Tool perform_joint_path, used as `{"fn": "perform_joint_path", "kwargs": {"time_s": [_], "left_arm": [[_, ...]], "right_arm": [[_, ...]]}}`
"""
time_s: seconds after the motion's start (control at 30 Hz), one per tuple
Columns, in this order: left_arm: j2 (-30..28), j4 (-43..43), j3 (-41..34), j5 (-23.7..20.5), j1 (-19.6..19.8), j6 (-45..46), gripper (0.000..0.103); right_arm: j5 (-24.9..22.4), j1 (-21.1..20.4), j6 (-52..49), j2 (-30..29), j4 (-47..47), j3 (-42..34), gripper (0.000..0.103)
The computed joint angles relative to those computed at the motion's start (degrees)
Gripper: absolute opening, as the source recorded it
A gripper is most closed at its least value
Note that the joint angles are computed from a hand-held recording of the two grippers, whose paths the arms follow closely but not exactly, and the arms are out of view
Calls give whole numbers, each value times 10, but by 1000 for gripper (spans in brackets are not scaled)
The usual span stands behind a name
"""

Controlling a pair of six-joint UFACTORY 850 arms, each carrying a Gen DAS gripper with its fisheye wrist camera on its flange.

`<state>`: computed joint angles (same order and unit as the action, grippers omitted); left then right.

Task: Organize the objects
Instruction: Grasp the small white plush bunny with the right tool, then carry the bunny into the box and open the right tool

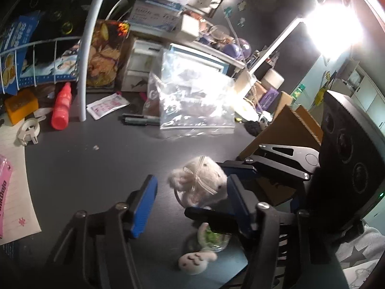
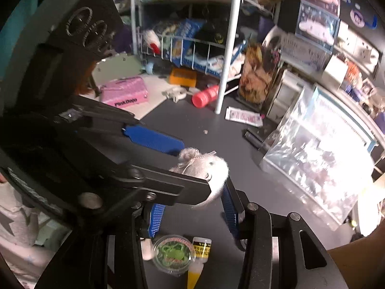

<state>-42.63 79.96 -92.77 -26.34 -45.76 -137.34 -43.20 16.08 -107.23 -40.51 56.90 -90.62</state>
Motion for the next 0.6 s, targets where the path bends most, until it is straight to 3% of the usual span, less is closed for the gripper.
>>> {"fn": "perform_joint_path", "kwargs": {"time_s": [0.2, 0.6], "left_arm": [[-2, 46, -22, -18, -12, -23, 39], [-49, -52, -150, -43, -17, 139, 37]], "right_arm": [[-24, -18, -24, 23, 17, 11, 39], [-37, -53, -35, 47, 41, 7, 39]]}}
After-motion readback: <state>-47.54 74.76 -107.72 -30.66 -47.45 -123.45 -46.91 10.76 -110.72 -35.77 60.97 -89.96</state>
